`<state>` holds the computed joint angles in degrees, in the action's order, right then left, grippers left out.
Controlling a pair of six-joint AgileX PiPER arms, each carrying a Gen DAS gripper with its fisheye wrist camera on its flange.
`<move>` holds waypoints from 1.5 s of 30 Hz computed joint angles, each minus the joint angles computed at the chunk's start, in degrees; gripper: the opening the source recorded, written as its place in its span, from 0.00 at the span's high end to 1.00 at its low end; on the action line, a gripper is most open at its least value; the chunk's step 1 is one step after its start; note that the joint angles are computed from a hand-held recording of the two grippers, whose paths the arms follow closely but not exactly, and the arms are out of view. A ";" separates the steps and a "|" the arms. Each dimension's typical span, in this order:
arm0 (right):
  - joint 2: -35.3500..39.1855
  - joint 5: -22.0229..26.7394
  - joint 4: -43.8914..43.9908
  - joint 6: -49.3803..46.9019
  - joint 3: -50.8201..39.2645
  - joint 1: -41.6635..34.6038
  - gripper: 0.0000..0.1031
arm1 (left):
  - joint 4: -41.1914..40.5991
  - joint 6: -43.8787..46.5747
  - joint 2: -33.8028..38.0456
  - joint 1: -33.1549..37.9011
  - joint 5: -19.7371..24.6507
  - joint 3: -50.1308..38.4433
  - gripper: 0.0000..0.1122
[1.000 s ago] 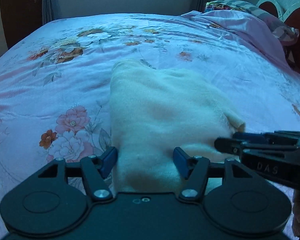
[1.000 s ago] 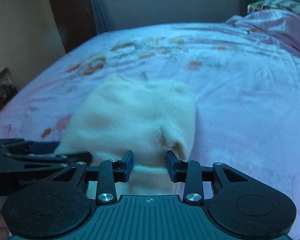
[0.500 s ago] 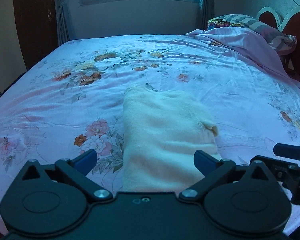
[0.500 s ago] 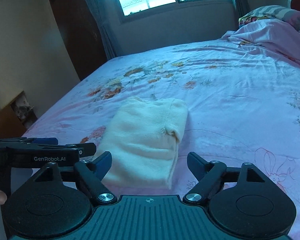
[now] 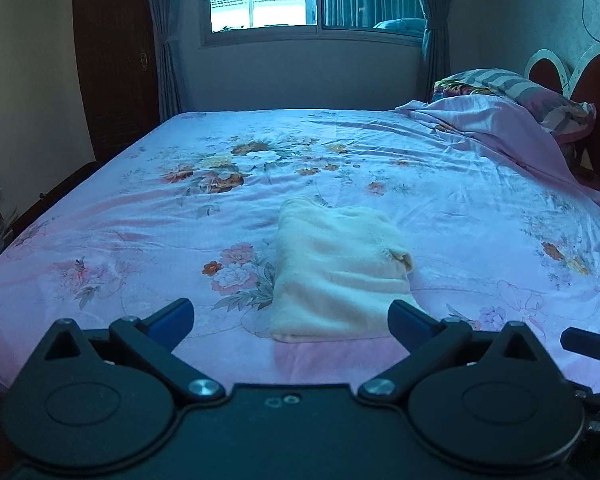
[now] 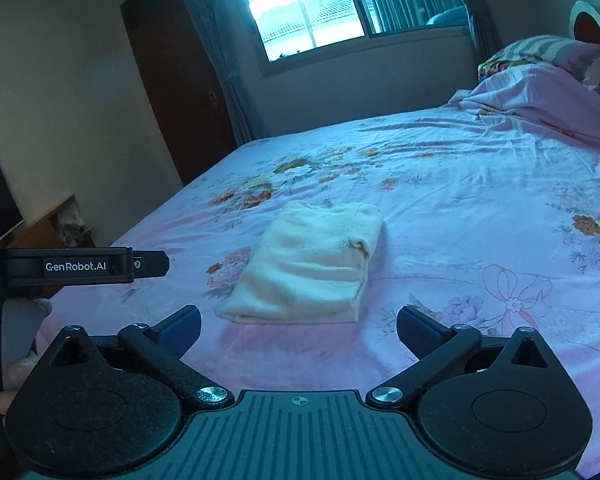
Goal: Fold small clothes
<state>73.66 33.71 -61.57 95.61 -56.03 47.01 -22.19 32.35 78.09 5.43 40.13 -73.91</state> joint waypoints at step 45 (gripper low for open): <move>-12.87 8.86 -17.69 6.57 12.53 -5.80 0.00 | 38.59 -44.37 -0.32 -23.91 2.33 -2.19 0.10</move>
<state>60.79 42.57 -79.26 102.18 -43.50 41.21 16.40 -12.02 77.77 -18.48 42.46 -76.10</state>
